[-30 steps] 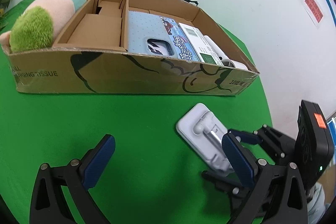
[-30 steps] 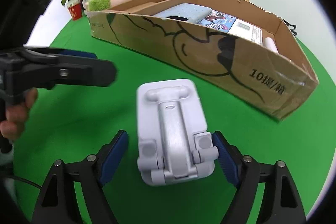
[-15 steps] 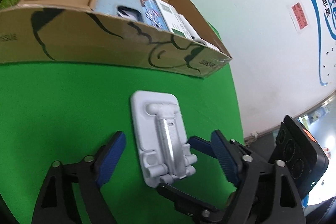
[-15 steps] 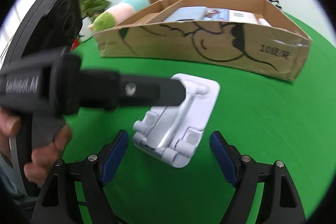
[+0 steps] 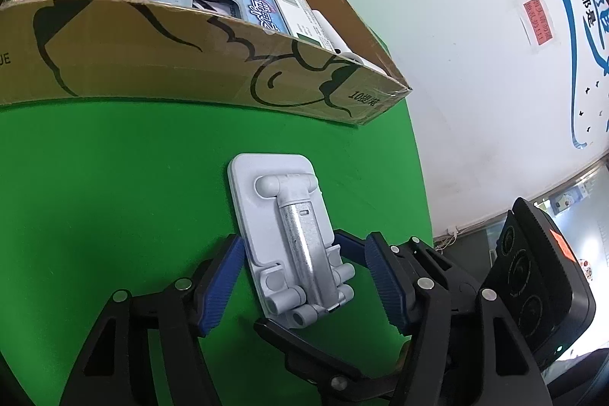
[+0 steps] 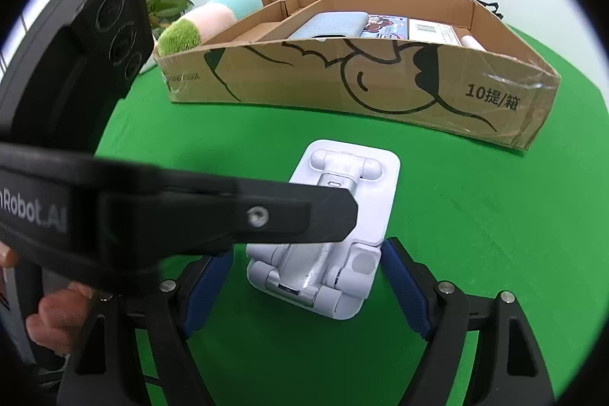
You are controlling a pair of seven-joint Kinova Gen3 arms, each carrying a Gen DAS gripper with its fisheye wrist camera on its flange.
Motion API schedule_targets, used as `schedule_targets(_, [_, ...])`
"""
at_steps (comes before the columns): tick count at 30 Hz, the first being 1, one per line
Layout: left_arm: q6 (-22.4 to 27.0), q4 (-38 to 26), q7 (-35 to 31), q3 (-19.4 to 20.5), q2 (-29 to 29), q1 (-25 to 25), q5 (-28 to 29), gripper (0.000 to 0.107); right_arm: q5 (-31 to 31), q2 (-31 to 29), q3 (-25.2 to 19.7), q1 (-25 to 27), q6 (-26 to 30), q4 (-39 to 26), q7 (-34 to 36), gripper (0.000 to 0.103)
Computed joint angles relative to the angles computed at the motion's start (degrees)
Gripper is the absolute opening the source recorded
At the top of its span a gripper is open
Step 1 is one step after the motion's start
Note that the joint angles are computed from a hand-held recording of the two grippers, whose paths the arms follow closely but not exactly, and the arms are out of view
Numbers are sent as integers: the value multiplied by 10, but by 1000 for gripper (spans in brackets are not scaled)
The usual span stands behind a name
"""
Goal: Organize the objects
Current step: 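Grasp the white foldable phone stand with the left gripper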
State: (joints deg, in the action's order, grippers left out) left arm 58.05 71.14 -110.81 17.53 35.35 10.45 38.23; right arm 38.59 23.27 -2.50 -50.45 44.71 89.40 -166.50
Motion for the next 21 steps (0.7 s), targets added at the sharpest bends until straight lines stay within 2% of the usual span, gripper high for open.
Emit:
schedule_targets(4, [-10, 10, -7, 0, -5, 1, 0, 60, 4, 21, 5, -17, 53, -34, -4, 79])
schedule_targets(7, [-12, 11, -7, -1, -4, 2, -1, 57, 6, 30, 8, -24, 81, -50, -13, 72])
schedule_targets(11, [-16, 11, -9, -1, -3, 5, -4, 56, 3, 12, 5, -11, 45, -23, -34, 72])
schedule_targets(15, [-17, 14, -10, -3, -5, 6, -12, 40, -5, -6, 3, 4, 5, 1, -62, 72])
schedule_targets(21, [-16, 22, -19, 1, -4, -6, 1, 39, -11, -26, 1, 18, -41, 32, -87, 72])
